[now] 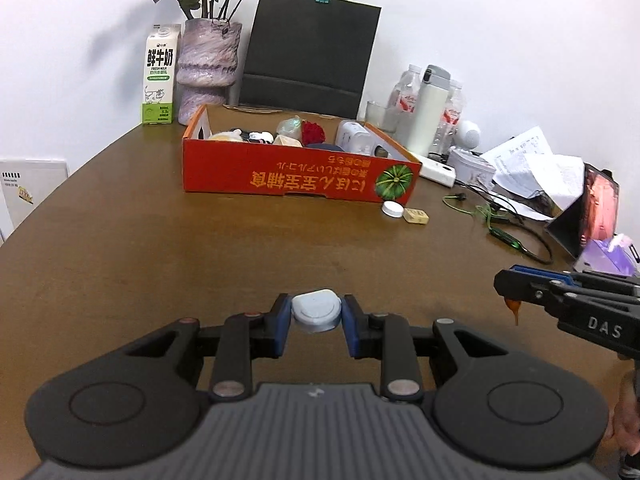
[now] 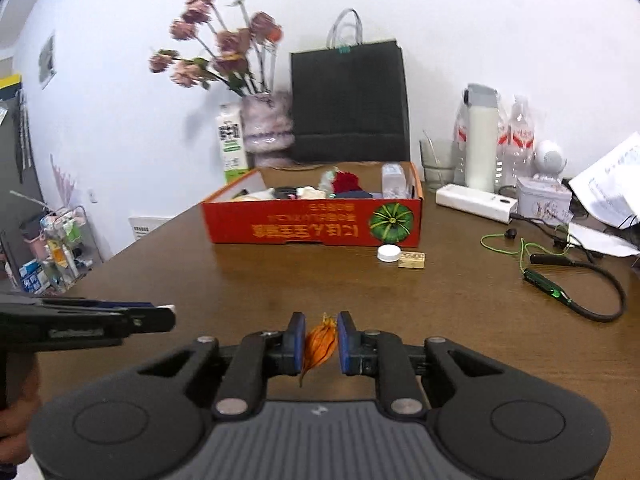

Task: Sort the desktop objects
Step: 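Carry the orange item and white lid into the box and open both tools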

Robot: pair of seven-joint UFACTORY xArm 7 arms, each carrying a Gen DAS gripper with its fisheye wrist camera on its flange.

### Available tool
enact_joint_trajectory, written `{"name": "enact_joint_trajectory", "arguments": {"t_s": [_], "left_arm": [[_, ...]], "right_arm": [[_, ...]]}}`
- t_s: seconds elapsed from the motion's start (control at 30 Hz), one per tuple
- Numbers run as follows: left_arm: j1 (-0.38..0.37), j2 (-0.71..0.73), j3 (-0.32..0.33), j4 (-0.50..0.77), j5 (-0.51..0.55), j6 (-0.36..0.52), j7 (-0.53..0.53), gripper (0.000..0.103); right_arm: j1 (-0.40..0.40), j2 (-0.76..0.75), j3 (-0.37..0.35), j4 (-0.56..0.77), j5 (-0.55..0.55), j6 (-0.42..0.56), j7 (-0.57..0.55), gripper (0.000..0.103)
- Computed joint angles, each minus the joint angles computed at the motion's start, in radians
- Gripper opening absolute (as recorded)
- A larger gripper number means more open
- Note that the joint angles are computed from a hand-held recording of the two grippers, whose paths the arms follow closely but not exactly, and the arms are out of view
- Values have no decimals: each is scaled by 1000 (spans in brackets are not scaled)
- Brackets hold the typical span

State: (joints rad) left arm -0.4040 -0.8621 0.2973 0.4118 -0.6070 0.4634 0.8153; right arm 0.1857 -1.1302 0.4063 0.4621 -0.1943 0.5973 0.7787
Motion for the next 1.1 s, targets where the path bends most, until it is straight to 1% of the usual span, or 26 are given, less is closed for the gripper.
{"name": "enact_joint_trajectory", "arguments": {"t_s": [0.07, 0.17, 0.23, 0.3, 0.4, 0.47, 0.5, 0.53, 0.57, 0.6, 0.63, 0.7, 0.77, 0.83, 0.87, 0.93, 1.0, 1.03, 1.1], "left_arm": [[11, -33, 3, -11, 4, 18, 2, 28], [0, -42, 12, 1, -7, 11, 8, 28], [-32, -16, 25, 34, -24, -12, 20, 28], [-87, 45, 41, 92, -52, -53, 44, 28], [-192, 195, 81, 234, -111, -96, 97, 28], [-256, 337, 113, 370, -173, -79, 134, 28], [-276, 419, 122, 448, -202, -60, 139, 28], [-294, 506, 142, 537, -228, -12, 147, 28], [-301, 601, 150, 627, -255, 22, 132, 28], [-297, 695, 150, 714, -263, 56, 109, 28], [-287, 783, 147, 798, -263, 98, 81, 28], [-264, 942, 126, 945, -249, 136, 25, 28], [-236, 1078, 106, 1077, -206, 186, -44, 28], [-206, 1174, 85, 1174, -178, 237, -102, 28], [-189, 1210, 70, 1211, -172, 262, -110, 28], [-171, 1255, 48, 1244, -155, 248, -138, 28], [-144, 1293, 19, 1286, -150, 250, -148, 28], [-133, 1311, 9, 1312, -138, 262, -165, 28], [-114, 1337, -11, 1356, -122, 253, -201, 28]], "right_arm": [[15, -18, 22, 14, 7, 33, 14, 16], [17, -19, 34, 34, 5, 43, 23, 16], [7, 1, 23, 54, -8, 32, 5, 16], [-16, 30, 4, 76, -29, 4, -25, 16], [-75, 127, -55, 130, -67, -92, -102, 16], [-106, 240, -110, 195, -77, -159, -175, 16], [-124, 310, -135, 237, -83, -192, -215, 16], [-126, 386, -162, 289, -80, -199, -263, 16], [-131, 458, -186, 340, -71, -205, -300, 16], [-138, 531, -206, 394, -64, -211, -332, 16], [-134, 620, -232, 467, -49, -194, -376, 16], [-153, 770, -251, 598, -40, -163, -411, 16], [-153, 918, -279, 740, -23, -99, -444, 16], [-143, 1044, -307, 862, -3, -36, -478, 16], [-138, 1094, -318, 909, -2, -11, -484, 16], [-126, 1183, -338, 993, -29, 41, -478, 16], [-113, 1242, -358, 1040, -43, 62, -478, 16], [-107, 1269, -366, 1063, -50, 72, -475, 16], [-99, 1301, -381, 1088, -44, 78, -467, 16]]}}
